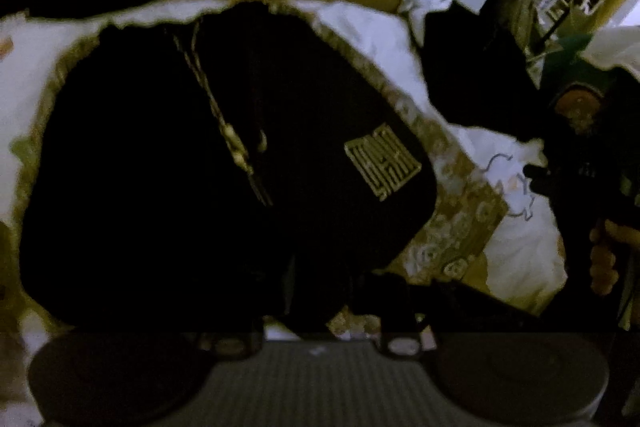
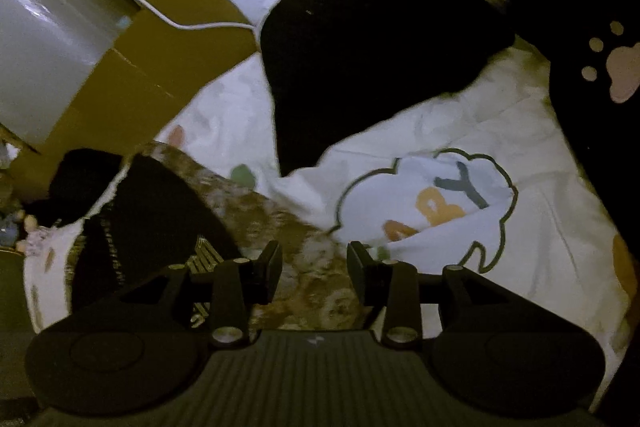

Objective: Fold clothes
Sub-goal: 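Release the hoodie and raise both grippers away from it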

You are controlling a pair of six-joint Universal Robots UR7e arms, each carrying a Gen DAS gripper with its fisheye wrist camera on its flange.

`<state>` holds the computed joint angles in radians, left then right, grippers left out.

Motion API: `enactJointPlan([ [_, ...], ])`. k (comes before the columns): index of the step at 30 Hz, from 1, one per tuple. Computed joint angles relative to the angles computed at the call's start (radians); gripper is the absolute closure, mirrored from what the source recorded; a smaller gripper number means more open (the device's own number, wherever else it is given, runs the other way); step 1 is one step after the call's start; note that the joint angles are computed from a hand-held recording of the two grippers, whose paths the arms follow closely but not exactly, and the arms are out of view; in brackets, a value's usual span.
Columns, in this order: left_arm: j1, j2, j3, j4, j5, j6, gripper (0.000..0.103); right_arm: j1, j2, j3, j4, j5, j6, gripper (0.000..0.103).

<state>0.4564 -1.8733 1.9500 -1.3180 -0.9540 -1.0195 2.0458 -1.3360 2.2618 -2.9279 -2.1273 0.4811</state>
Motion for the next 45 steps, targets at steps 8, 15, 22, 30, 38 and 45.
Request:
enactJointPlan([
  [8, -0.072, -0.015, -0.223, 0.341, 0.070, -0.117, 0.077, 0.083, -0.013, -0.007, -0.011, 0.022, 0.021, 0.062],
  [15, -0.092, -0.098, -0.331, 0.595, 0.099, -0.324, 0.076, 0.146, 0.006, -0.031, 0.016, 0.027, 0.027, 0.062],
  [22, -0.028, -0.172, -0.323, 0.649, 0.132, -0.422, 0.076, 0.208, 0.019, -0.053, 0.041, -0.013, 0.059, 0.060],
  [30, 0.063, -0.267, -0.232, 0.599, 0.139, -0.416, 0.077, 0.265, 0.048, -0.091, 0.096, -0.067, 0.086, 0.059],
  [38, 0.187, -0.336, -0.139, 0.482, 0.129, -0.276, 0.069, 0.297, 0.105, -0.125, 0.133, -0.087, 0.085, 0.059],
  [45, 0.281, -0.355, -0.052, 0.353, 0.122, -0.151, 0.048, 0.306, 0.138, -0.130, 0.146, -0.099, 0.087, 0.059],
])
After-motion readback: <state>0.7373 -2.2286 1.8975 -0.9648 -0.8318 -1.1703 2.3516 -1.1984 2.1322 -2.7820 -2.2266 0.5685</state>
